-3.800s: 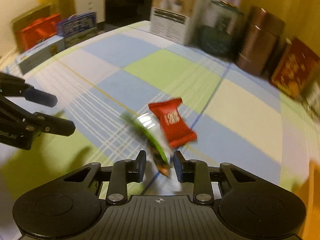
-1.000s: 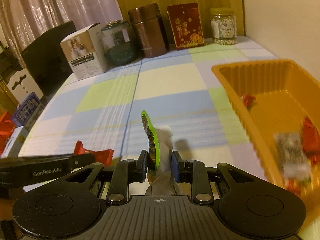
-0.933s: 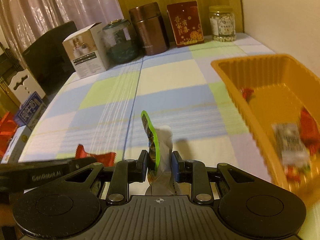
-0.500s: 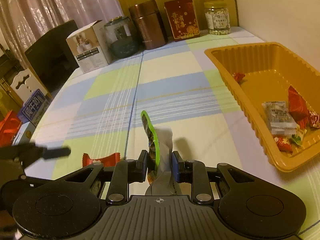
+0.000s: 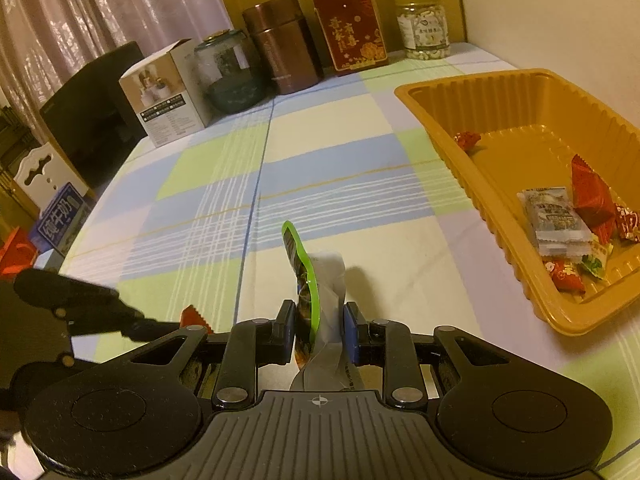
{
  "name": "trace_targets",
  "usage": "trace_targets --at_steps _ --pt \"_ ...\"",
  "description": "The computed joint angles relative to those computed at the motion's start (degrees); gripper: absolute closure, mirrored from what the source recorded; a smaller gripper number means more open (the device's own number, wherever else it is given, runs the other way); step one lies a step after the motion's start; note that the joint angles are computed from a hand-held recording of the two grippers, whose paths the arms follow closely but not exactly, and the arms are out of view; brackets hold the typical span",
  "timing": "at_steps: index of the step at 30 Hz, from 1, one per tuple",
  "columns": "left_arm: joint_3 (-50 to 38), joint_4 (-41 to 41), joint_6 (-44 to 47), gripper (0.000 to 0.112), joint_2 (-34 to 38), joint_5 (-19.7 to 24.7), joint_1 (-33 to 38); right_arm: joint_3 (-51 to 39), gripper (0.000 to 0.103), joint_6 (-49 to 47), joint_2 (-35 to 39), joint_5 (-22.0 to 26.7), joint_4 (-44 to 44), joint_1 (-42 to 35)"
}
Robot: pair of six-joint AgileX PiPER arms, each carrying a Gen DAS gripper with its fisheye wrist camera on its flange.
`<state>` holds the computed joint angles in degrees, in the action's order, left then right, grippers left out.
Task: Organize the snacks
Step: 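Carry the red packet and green-edged packet in both grippers over the orange tray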
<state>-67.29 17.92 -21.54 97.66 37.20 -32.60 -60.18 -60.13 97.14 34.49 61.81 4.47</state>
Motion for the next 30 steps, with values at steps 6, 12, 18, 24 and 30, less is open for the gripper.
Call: trace_targets --at_steps 6,12,18,24,30 --pt "6.21 9.1 -28.48 0.087 -5.01 -0.88 -4.2 1.02 0.077 -0.49 -2.28 1.29 0.44 -0.61" --pt "9.39 18.77 -55.09 0.087 -9.55 4.5 -11.24 2.05 0.078 1.16 -6.6 4.65 -1.32 -2.32" --pt "7.91 23.49 -70.24 0.087 -11.93 13.47 -18.61 3.62 0.078 3.37 -11.59 8.17 -4.18 -4.39" --pt "3.66 25.74 -75.7 0.087 -11.03 19.21 -23.36 5.81 0.077 3.8 -16.36 11.71 -7.11 -8.7" --pt "-2.25 26.98 -77.07 0.087 -8.44 23.63 -27.07 6.28 0.077 1.92 -19.31 16.62 -7.63 -15.56"
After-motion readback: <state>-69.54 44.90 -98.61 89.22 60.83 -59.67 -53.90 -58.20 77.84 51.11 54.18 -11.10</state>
